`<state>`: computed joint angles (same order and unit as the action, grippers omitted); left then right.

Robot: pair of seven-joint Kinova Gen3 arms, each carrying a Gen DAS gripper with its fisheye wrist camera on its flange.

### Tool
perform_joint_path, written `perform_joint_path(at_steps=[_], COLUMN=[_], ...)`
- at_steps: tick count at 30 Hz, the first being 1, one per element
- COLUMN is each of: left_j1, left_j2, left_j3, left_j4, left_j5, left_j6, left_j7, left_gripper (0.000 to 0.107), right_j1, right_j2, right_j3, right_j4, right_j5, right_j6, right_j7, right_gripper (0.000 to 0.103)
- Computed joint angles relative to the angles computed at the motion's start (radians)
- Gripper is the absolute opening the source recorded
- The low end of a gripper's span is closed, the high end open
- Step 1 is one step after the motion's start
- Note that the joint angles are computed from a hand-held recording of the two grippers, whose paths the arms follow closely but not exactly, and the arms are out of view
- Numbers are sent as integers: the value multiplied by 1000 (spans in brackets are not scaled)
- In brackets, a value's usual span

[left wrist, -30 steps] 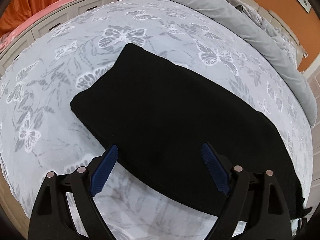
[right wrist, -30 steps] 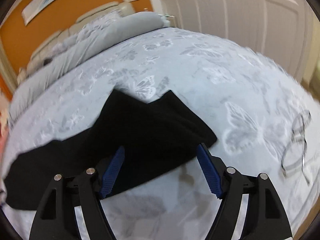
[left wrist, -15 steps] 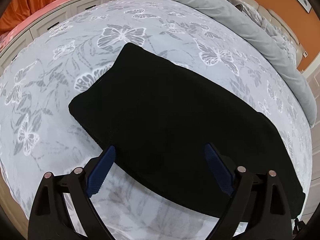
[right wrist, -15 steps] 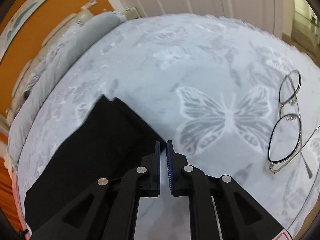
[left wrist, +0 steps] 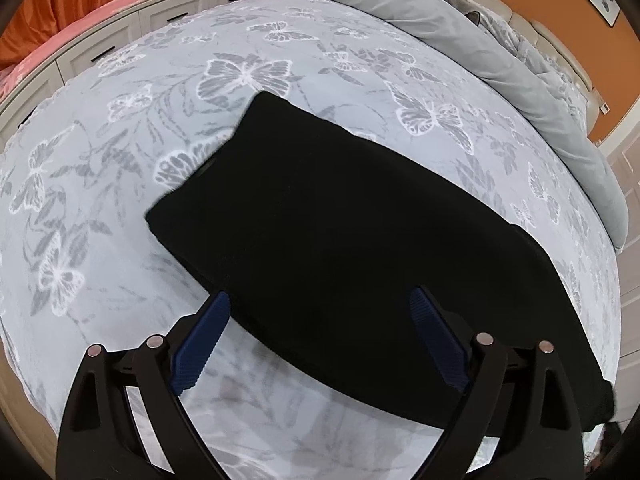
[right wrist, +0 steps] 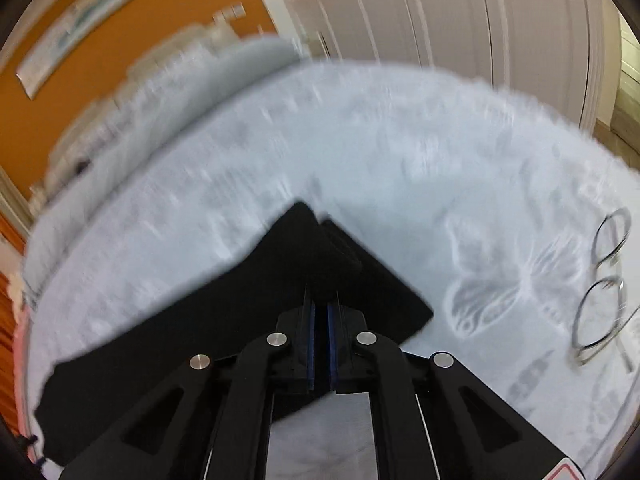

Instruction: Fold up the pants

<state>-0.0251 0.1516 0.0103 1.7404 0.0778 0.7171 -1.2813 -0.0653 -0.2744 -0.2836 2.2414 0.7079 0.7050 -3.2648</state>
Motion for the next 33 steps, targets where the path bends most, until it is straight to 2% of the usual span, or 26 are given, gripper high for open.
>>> perform_joint_path(at_steps=[2, 4, 5, 7, 10, 12, 13, 14, 15, 16, 17, 18, 20, 22, 24, 27, 28, 29, 30, 31, 33], left_j1=[-15, -43, -49, -107, -169, -247, -293, -330, -348, -347, -333, -323, -348, -328, -287, -349, -357, -350, -325, -305, -320], left_j2=[-4, 0, 5, 18, 55, 77, 100, 115, 125, 129, 121, 93, 32, 11, 57, 98, 85, 67, 48, 31, 44], left_j3=[-10, -18, -33, -27, -50, -25, -2, 17, 22, 27, 12, -10, 0, -24, -68, -45, -40, -41, -57, -77, -64], left_j4=[2, 0, -3, -8, -24, -18, -27, -28, -30, -39, -34, -14, 23, 29, 2, -13, -7, 0, 16, 25, 22], left_j5=[0, 26, 46, 114, 225, 307, 347, 388, 412, 421, 427, 451, 504, 492, 447, 483, 485, 472, 455, 440, 454], left_j6=[-1, 5, 14, 34, 81, 99, 124, 138, 145, 143, 140, 134, 135, 137, 164, 227, 217, 194, 156, 131, 132], left_j7=[-8, -32, -48, -100, -158, -179, -187, -212, -252, -293, -323, -337, -400, -420, -398, -375, -387, -387, -371, -345, -342], left_gripper=[90, 90, 91, 91, 91, 90, 85, 71, 63, 31, 15, 13, 12, 14, 18, 26, 45, 79, 93, 97, 97], right_j1=[-26, -51, -54, -32, -12, -44, -75, -101, -125, -140, -170, -189, -230, -267, -302, -315, -326, -324, -317, -310, -266], right_j2=[14, 89, 110, 99, 61, 66, 77, 87, 103, 120, 136, 156, 160, 185, 227, 256, 251, 243, 230, 214, 158], right_j3=[17, 72, 72, 16, -123, -181, -184, -180, -193, -206, -208, -215, -220, -218, -194, -139, -111, -96, -77, -60, -25], right_j4=[-5, 8, 6, -35, -88, -131, -153, -167, -187, -206, -224, -241, -256, -266, -291, -309, -300, -288, -268, -246, -177], right_j5=[-7, -75, -99, -98, -22, -10, -17, -17, -12, -4, 7, 23, 42, 71, 72, 15, 3, -9, -26, -41, -89], right_j6=[44, 37, 49, 117, 239, 317, 338, 352, 375, 393, 405, 410, 411, 406, 423, 388, 367, 346, 326, 306, 230], right_j7=[12, 65, 74, 92, 6, -28, -22, -18, -20, -23, -28, -47, -80, -108, -81, -32, -25, -26, -41, -52, -67], right_gripper=[4, 6, 6, 11, 43, 45, 45, 45, 45, 45, 45, 45, 45, 51, 54, 55, 61, 65, 66, 66, 66])
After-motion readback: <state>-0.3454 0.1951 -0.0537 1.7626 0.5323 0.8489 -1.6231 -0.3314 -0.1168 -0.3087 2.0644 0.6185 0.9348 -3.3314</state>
